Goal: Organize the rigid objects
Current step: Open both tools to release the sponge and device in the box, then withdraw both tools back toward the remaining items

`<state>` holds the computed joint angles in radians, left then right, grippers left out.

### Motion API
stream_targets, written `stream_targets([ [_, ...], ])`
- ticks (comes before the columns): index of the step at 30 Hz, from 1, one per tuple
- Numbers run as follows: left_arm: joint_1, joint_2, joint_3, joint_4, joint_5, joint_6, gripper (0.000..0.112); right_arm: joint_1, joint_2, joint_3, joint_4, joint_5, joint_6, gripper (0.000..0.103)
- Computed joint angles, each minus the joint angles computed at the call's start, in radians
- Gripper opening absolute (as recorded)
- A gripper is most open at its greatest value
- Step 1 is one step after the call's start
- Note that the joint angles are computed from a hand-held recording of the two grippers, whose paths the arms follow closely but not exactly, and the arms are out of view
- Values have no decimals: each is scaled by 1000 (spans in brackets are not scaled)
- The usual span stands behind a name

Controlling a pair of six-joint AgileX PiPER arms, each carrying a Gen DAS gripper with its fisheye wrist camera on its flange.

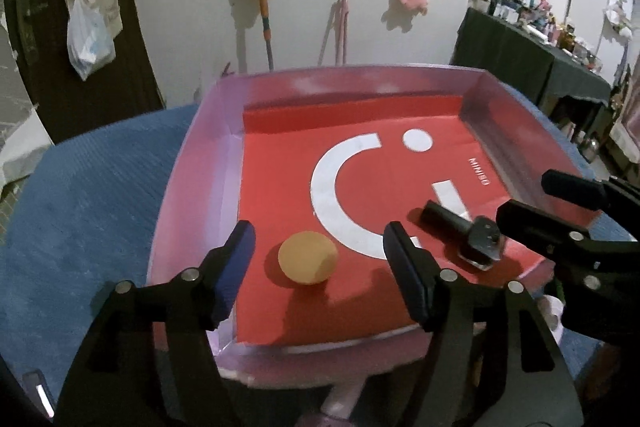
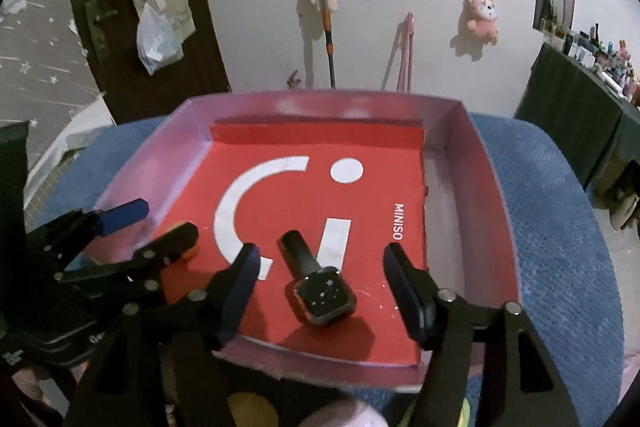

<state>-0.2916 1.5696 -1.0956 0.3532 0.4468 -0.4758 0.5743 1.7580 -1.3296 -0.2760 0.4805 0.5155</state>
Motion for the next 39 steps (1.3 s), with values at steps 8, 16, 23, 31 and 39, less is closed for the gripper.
stream_targets([
  [8, -43, -148, 85, 24, 18, -45, 73, 61, -185, 151, -156, -64, 179, 92],
  [16, -131, -296, 202, 222, 51, -275, 78, 185, -372, 309, -507, -71, 542, 103],
  [23, -220, -429, 319, 364, 99, -451, 93, 356, -475, 429, -867, 41, 909, 103],
  [31, -285, -529, 438, 388, 119, -533, 96, 500, -518, 530, -1006, 159, 1094, 103],
  [39, -384, -623, 550, 485, 159, -692, 96, 571, -517, 628, -1011, 206, 1206, 103],
])
